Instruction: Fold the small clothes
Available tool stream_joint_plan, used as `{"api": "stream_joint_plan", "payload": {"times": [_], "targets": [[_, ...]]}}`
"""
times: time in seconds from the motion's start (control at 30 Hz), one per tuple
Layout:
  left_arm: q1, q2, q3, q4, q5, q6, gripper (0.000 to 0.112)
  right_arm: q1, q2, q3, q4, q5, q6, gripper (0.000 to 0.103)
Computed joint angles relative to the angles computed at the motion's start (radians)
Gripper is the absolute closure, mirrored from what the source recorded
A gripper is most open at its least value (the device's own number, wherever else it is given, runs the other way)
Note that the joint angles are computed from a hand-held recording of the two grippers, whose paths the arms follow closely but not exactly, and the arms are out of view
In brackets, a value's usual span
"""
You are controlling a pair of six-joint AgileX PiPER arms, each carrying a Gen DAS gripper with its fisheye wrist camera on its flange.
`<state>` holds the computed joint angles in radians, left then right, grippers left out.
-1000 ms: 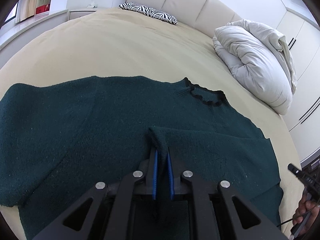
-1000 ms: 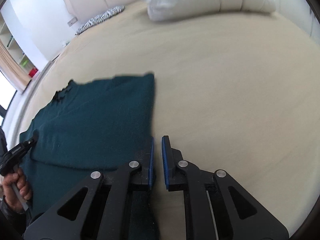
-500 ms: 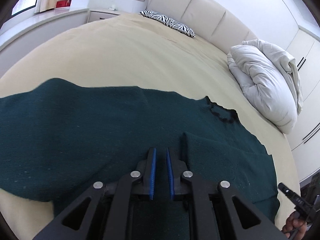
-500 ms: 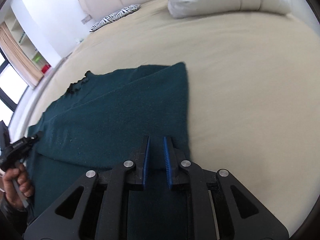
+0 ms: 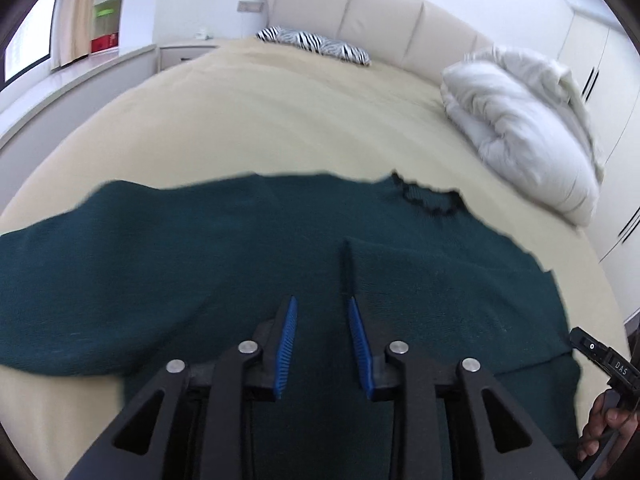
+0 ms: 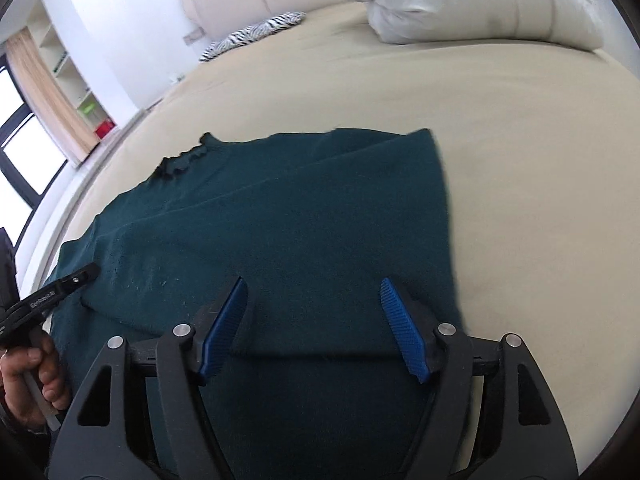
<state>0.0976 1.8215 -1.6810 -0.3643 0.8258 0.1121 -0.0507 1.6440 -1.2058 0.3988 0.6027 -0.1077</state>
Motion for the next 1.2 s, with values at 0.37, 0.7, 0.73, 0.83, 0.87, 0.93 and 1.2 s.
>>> {"api": "stream_joint_plan", "payload": {"times": [0.37,0.7,0.73,0.83,0.87,0.93,1.2], "targets": [[0.781,-0.159,0.275,-0.557,0.217,0.326,0.047,0.104,-0.482,0.281,0.185,0.047,0.050,0.030],[0.997,0.115,0.103,-0.766,0.326,0.182,0.034,0.375,-0.547,0.371,0.191,-0.033,0.328,0.030],[0.987,0.132,0.081,-0.754,0.318,0.158,0.035,0.392,-0.552,0.364,0.152,-0.034,0.372,0.030],[0.971,0.200,-0.001,-0.765,0.291,0.080,0.035,0.424,-0.573,0.358,0.077,-0.040,0.455,0.030],[0.965,0.230,-0.044,-0.758,0.285,0.038,0.035,0.427,-0.575,0.359,0.066,-0.040,0.468,0.030],[0.957,0.260,-0.088,-0.759,0.272,-0.020,0.036,0.432,-0.584,0.356,0.037,-0.037,0.500,0.030],[0.904,0.267,-0.186,-0.602,0.269,-0.114,0.105,0.415,-0.577,0.386,0.087,-0.061,0.443,0.035]]}}
